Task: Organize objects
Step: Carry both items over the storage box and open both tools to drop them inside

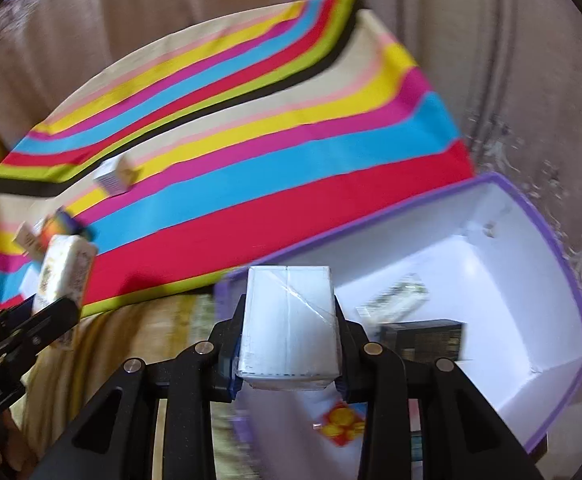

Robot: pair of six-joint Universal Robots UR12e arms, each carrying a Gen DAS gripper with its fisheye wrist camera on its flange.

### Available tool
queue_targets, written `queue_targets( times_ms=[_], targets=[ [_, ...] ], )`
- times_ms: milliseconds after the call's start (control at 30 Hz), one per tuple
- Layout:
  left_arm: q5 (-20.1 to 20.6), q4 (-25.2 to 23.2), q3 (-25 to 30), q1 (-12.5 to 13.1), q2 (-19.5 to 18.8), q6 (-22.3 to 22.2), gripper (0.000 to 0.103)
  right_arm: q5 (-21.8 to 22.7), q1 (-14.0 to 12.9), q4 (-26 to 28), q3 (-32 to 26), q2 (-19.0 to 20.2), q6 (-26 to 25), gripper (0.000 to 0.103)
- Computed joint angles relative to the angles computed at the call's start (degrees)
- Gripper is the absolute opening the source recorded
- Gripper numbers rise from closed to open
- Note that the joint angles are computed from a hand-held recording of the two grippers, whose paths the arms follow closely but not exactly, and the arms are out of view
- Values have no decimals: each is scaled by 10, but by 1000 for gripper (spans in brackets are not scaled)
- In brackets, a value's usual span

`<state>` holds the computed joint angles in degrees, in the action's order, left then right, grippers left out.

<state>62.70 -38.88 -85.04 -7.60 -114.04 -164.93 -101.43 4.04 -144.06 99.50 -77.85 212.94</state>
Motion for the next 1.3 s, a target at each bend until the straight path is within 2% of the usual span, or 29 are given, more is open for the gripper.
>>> queue_targets(
  times_ms=[167, 300, 567, 733, 767, 833, 933, 1167, 1300],
  targets=[
    [-36, -35, 24, -22, -13, 50, 56, -31, -20, 10, 24, -19, 32, 36],
    [-49, -62, 47, -45, -26, 79, 56, -55, -36, 18, 41, -33, 51, 36],
    [-44, -102, 85, -81, -50, 140, 56, -82, -58, 18, 60, -48, 77, 36],
    [-50, -157, 117, -93, -68, 167, 58, -81, -69, 12, 66, -52, 80, 37],
    [-46, -169, 124, -96, -73, 166, 61, -79, -70, 10, 67, -53, 80, 39],
    [-34, -169, 128, -99, -76, 154, 64, -76, -73, 1, 70, -54, 79, 54],
    [-40, -164, 123, -94, -73, 141, 66, -79, -72, -5, 71, -54, 81, 65],
    [-52, -145, 114, -79, -69, 102, 66, -67, -71, -1, 69, -53, 86, 66],
    [-56, -116, 101, -69, -62, 74, 66, -61, -65, -1, 64, -51, 78, 66]
  ],
)
